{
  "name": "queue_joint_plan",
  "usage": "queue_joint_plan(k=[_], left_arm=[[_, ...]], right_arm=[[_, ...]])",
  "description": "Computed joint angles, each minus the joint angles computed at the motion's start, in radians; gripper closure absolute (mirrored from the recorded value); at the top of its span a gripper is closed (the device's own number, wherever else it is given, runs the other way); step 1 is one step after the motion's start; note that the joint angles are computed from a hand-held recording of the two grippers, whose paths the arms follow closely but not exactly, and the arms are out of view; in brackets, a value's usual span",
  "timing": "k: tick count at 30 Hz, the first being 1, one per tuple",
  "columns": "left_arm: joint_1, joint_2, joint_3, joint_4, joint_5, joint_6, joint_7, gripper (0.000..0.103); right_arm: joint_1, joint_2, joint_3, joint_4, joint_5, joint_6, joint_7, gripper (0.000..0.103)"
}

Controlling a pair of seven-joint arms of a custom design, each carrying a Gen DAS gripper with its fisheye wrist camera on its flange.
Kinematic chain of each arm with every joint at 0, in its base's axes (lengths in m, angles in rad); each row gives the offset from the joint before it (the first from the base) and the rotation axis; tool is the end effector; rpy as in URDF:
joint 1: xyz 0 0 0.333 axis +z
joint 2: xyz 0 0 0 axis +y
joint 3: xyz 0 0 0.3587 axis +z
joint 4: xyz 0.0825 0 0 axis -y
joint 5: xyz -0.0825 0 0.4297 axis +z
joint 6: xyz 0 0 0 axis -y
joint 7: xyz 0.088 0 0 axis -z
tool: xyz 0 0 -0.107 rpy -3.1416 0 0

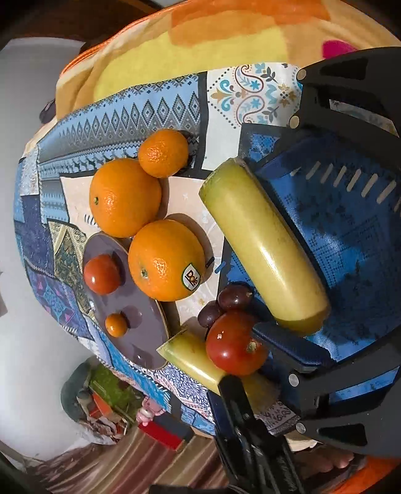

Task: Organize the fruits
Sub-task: 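Grasp the green-yellow corn cob with the left tool while the right grasps the yellow cylinder, then lift and carry the corn cob and yellow cylinder over the purple plate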

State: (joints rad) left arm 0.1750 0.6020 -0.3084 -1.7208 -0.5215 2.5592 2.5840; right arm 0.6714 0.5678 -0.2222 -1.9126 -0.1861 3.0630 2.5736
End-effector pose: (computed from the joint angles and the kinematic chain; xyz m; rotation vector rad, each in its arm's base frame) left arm 0.7493 -0.0632 0.2801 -1.3034 2.6786 -0.8405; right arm 0.6374 0.3423 0.2676 -1.5149 2.0587 -0.2748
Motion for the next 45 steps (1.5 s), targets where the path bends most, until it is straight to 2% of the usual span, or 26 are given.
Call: queue_joint_plan(k=[4, 6, 12, 13, 16, 20, 24, 33, 40, 42, 45], left_arm=[[-0.008, 0.009, -0.002, 0.002, 0.007, 0.014, -0.002, 0.061], [-0.019, 0.014, 0.007, 0.0, 0.023, 0.025, -0.013, 0.06], [-0.01, 0.01, 0.001, -0.035, 0.039, 0.073, -0.029, 0.066], [-0.007, 0.004, 0.0, -0.043, 0.036, 0.081, -0.035, 0.066], [0.009, -0.006, -0.004, -0.054, 0.025, 0.073, -0.05, 0.067], [0.021, -0.033, 0.001, -0.086, 0.012, 0.09, -0.066, 0.067], [0.023, -0.04, 0.005, -0.094, 0.013, 0.095, -0.07, 0.067], [-0.005, -0.012, 0.013, -0.062, 0.067, 0.1, -0.097, 0.067], [-0.008, 0.007, 0.0, -0.054, 0.091, 0.131, -0.098, 0.066], [-0.004, 0.01, -0.006, -0.053, 0.091, 0.137, -0.097, 0.066], [0.001, 0.012, -0.013, -0.053, 0.091, 0.14, -0.097, 0.066]], right_arm=[[-0.055, -0.026, 0.059, -0.038, 0.013, 0.038, -0.056, 0.024], [-0.074, -0.042, 0.079, -0.061, 0.029, 0.055, -0.087, 0.035], [-0.018, -0.076, 0.02, -0.104, 0.029, 0.043, -0.131, 0.053], [0.01, -0.084, -0.011, -0.111, 0.014, 0.03, -0.128, 0.055], [0.042, -0.098, -0.05, -0.118, -0.031, -0.002, -0.116, 0.061], [0.057, -0.121, -0.075, -0.137, -0.094, -0.014, -0.075, 0.069], [0.025, -0.113, -0.048, -0.116, -0.121, -0.033, -0.047, 0.069], [0.018, -0.064, -0.057, -0.056, -0.176, -0.061, 0.068, 0.06], [-0.004, -0.038, -0.043, -0.043, -0.173, -0.043, 0.106, 0.056], [0.004, -0.03, -0.053, -0.039, -0.174, -0.042, 0.11, 0.056], [0.05, -0.024, -0.1, -0.034, -0.204, -0.052, 0.135, 0.059]])
